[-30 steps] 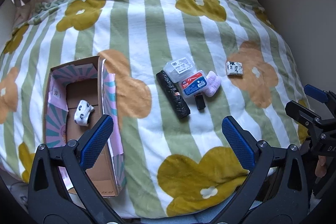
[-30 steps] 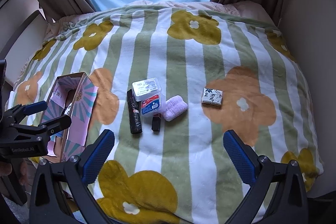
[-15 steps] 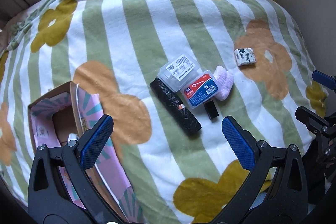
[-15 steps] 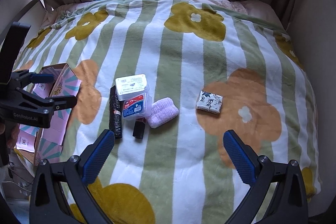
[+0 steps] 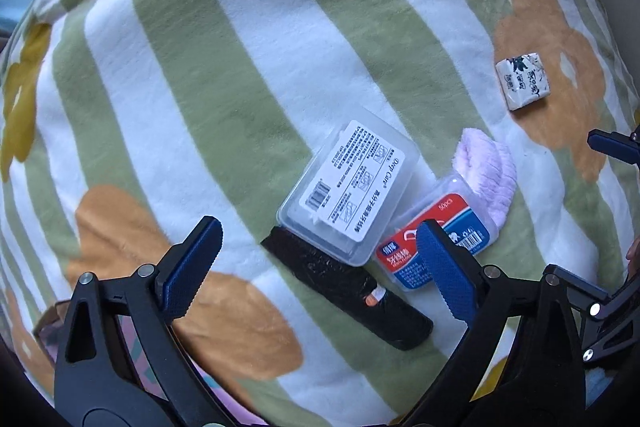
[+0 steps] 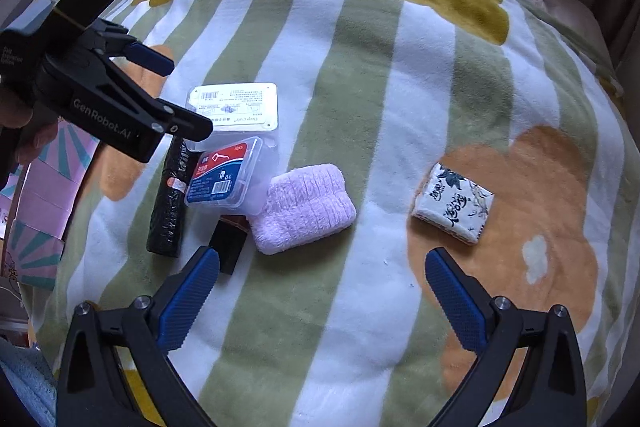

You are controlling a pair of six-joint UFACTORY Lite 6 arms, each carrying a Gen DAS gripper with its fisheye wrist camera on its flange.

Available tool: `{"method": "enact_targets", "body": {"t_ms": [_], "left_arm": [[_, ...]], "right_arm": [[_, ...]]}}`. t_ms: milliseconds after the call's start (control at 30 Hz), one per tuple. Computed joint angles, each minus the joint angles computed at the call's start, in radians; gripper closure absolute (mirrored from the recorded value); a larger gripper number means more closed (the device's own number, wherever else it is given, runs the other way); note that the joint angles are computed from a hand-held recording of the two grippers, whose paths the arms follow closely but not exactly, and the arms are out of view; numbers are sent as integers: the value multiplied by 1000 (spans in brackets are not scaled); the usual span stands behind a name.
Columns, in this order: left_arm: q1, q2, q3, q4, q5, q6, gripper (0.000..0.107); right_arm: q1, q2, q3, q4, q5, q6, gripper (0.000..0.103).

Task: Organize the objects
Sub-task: 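Grasp the clear floss case with the left gripper while the right grasps the pink hair tie, then carry the clear case and the pink hair tie over the cardboard box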

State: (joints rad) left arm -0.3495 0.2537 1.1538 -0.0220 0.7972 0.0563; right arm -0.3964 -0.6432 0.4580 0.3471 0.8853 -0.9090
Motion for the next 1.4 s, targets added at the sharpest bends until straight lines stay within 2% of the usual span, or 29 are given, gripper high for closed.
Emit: {"method": "enact_targets", "body": {"t_ms": [333, 433, 500, 567, 667, 700, 833, 1200, 1400], "left_arm": [[8, 223, 175, -67, 37, 107, 10], [15, 267, 215, -79, 49, 128, 10], [23, 293, 240, -95, 62, 149, 11], [28, 306, 253, -113, 69, 177, 16], [32, 322, 275, -151, 91, 224, 34], [27, 327, 283, -149, 99, 227, 35], [14, 334, 300, -131, 115, 244, 38], [27, 266, 263, -125, 121, 248, 40], [48, 173, 219, -134, 124, 228, 41]], "right_arm": [[101, 273, 6, 68, -175, -98, 5], [108, 360, 27, 95, -202, -155, 10], [112, 405, 39, 101, -213, -182, 18], [111, 440, 50, 106, -219, -211, 23], [96, 481, 72, 121, -197, -251, 31], [94, 486, 74, 120, -193, -257, 32], [70, 489, 77, 112, -170, -291, 39], [-74, 417, 88, 92, -61, -328, 65], [-160, 376, 114, 62, -4, -329, 68]]}}
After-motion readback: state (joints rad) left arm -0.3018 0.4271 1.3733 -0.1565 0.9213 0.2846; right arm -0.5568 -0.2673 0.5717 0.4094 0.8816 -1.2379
